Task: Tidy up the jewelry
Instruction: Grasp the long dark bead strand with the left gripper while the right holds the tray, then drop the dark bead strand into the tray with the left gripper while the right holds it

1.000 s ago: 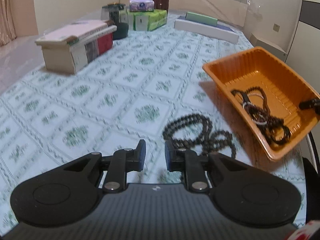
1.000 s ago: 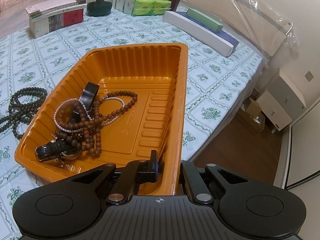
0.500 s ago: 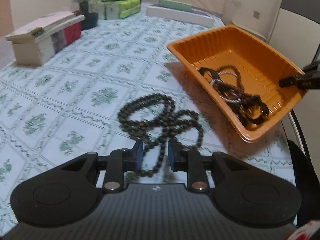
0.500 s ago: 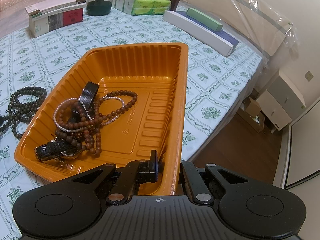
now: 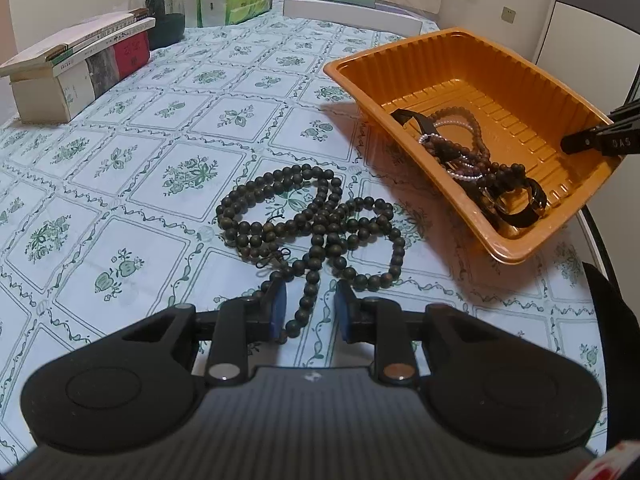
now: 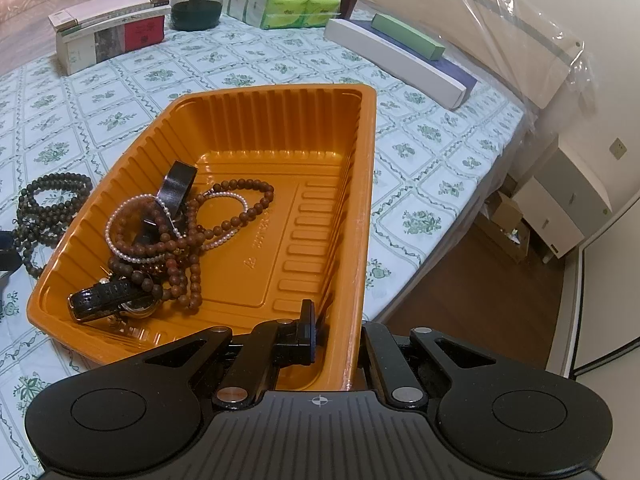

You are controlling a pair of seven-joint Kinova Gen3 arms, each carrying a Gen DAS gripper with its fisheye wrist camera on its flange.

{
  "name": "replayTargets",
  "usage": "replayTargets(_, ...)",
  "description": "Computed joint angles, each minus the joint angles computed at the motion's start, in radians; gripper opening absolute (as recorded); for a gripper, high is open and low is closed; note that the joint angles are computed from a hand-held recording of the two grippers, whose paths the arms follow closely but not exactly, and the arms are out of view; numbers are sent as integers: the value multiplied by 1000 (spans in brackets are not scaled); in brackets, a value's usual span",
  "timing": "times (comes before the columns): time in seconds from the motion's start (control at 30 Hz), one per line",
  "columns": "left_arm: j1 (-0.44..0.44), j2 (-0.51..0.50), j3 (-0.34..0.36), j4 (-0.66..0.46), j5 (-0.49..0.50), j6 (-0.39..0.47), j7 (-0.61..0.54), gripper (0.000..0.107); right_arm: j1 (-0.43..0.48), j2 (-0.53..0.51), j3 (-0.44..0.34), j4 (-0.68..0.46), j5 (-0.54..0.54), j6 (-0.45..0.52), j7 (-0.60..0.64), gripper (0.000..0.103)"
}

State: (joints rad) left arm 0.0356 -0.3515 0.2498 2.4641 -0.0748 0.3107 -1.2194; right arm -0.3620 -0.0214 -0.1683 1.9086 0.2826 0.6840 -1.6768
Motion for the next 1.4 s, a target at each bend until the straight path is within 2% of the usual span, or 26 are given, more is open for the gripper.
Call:
replayTargets(0.2,-22,0,29,3,-20,-4,14,24,0,0,0,0,0,0,0,4)
replayTargets(0.47,-78,0,118,-6,-83,11,70,23,0,-1,1,1,-2,0,2,4)
replayTargets(0.5,-75,0,117,-6,-87,10,73,22,0,0,1,0,-1,0,2,4)
replayTargets(0.57,-67,-2,116,-6,-93,11,75,6,0,0,1,0,-2,1,3,4)
replayTargets(0.63,-88,-13,154,-7,-119,25,90,6,0,0,1,0,-2,1,3,4)
replayTargets(0.7,-85,-27,159,-11,-129,48,95,6,0,0,1,0,-1,0,3,4)
replayTargets(0.9,-57,-114,86,-30,-135,118,64,6,1,-1,1,2,-3,-2,5,4)
replayTargets(1.2,36,-220,-160,-164,-97,181,-200,6,2,-2,0,5,-2,-4,3,4)
replayTargets(1.4,61,-246,-226,-293,-81,221,-389,6,2,-3,0,6,-1,-4,2,4)
